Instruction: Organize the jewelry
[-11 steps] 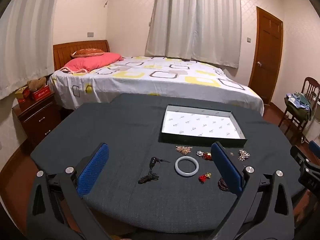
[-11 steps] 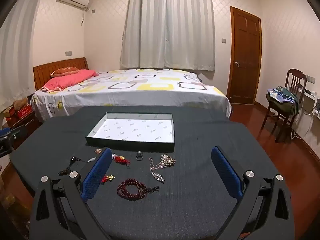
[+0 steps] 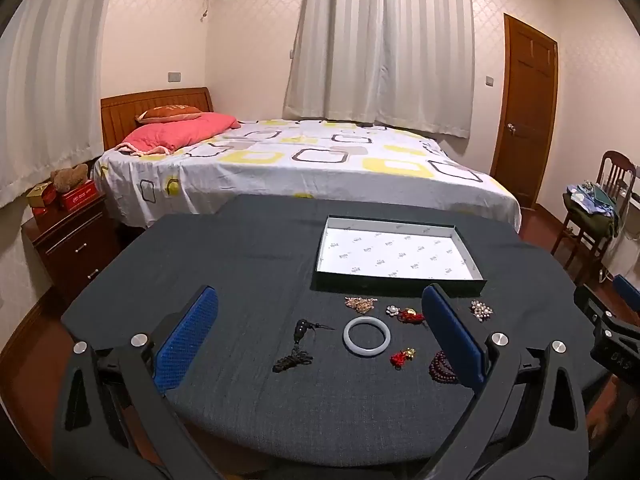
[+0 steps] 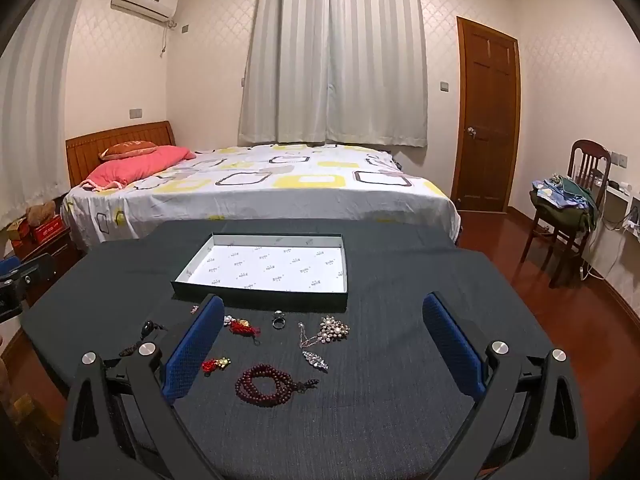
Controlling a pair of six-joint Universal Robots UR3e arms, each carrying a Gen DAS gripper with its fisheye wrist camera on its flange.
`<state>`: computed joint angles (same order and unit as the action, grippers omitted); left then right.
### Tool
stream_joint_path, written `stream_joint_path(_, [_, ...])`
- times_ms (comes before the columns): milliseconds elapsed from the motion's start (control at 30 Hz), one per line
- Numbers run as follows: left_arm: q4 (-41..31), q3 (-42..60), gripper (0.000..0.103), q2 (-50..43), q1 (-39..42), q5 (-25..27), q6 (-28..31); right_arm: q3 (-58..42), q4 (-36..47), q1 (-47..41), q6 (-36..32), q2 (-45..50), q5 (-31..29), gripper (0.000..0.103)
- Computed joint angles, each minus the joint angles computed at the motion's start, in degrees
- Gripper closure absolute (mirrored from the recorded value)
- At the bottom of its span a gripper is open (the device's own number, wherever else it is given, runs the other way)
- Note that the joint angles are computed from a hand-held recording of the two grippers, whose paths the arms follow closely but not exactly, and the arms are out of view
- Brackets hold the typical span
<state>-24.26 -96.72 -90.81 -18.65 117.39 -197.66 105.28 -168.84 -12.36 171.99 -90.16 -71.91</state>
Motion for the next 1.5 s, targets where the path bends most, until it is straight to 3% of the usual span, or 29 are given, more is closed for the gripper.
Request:
stream_joint_path(100, [-4.0, 4.7, 0.004, -1.6, -2.5, 2.9, 0.0, -0.6, 1.8, -0.7, -0.3, -1.1, 0.5, 0.006])
stream_joint_path(500, [-5.3, 6.6, 0.004, -1.7, -2.2, 2.2, 1.3, -0.4, 1.5, -1.4, -0.5, -1.7, 1.0, 0.006])
stream_joint_path(1500, [-2.4, 3.2, 0.004, -1.2, -2.5, 2.5, 1.1, -1.2, 1.1, -0.6, -0.6, -1.0, 0.3, 0.006])
